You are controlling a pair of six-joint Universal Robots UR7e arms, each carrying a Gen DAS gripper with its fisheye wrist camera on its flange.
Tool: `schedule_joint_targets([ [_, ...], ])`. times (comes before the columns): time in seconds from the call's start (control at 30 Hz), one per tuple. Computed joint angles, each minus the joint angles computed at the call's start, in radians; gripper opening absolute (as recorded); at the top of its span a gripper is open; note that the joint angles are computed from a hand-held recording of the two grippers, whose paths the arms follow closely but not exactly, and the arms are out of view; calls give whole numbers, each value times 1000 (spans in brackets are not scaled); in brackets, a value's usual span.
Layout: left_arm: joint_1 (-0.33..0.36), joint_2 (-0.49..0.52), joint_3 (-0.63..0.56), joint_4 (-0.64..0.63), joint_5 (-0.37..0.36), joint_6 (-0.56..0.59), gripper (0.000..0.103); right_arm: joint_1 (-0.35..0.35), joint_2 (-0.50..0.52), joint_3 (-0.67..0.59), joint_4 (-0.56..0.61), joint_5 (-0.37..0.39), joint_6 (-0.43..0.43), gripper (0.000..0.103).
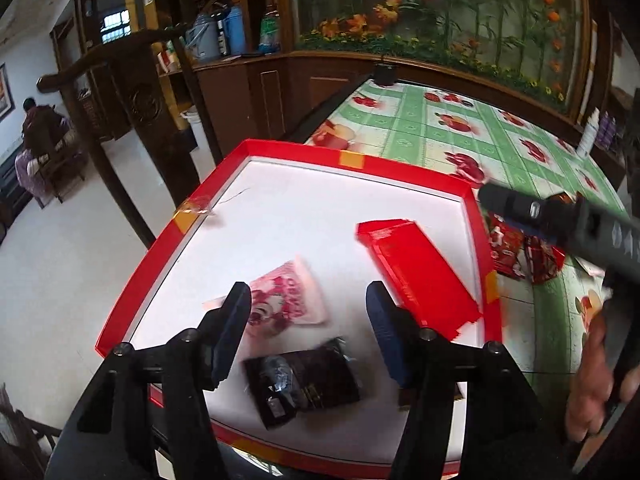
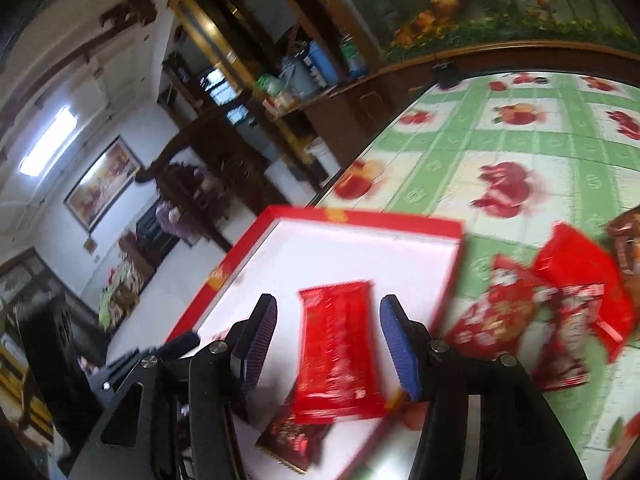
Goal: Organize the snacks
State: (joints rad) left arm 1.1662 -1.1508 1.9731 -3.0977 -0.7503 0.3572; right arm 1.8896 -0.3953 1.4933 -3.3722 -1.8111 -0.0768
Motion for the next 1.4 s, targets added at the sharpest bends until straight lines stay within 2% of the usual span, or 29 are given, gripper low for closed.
schedule_joint_targets([
  [0.1,-22,9,7,-10,21,21,59,-17,-36,21,-59,-79,-8,61],
  [0.2,-39,20,-2,20,28,7,59,-59,-93,61,-115,-111,4,62],
  [0.3,-59,28,-31,105,-12,-37,59,-105,-154,106,-166,-147,22,63],
  [0.37,-81,46,-51,128,-36,-41,59,-128,-185,126,-201,-203,3,64],
  [0.43,-103,75,-80,134,-57,-33,64,-156,-218,149,-229,-217,-3,64],
  [0.5,-122,111,-104,115,-71,-17,83,-180,-244,165,-256,-212,-4,64],
  [0.6,-145,209,-182,83,-58,16,83,-213,-272,184,-287,-203,5,64],
  [0.63,-145,231,-210,109,-63,6,83,-225,-286,187,-273,-196,21,64],
  [0.73,-130,320,-340,289,-54,-127,83,-259,-303,185,-248,-164,73,64],
  [0.8,-118,360,-398,373,-53,-204,83,-271,-303,167,-217,-163,77,64],
  [0.9,-112,396,-429,392,-59,-250,83,-276,-278,125,-182,-196,50,64],
  [1.03,-107,430,-458,456,-86,-300,83,-291,-263,79,-25,-184,87,61],
  [1.13,-104,460,-491,530,-103,-323,83,-284,-247,63,-11,-194,53,59],
  [1.17,-99,469,-496,545,-125,-330,84,-288,-252,68,9,-161,55,55],
  [1.2,-103,468,-483,519,-117,-312,85,-290,-254,68,28,-136,54,55],
  [1.3,-104,457,-450,472,-120,-293,85,-272,-238,57,35,-182,-1,55],
  [1.33,-104,454,-444,466,-121,-286,85,-274,-243,64,37,-167,3,54],
  [1.4,-104,444,-425,453,-128,-273,85,-286,-262,83,66,-111,26,45],
])
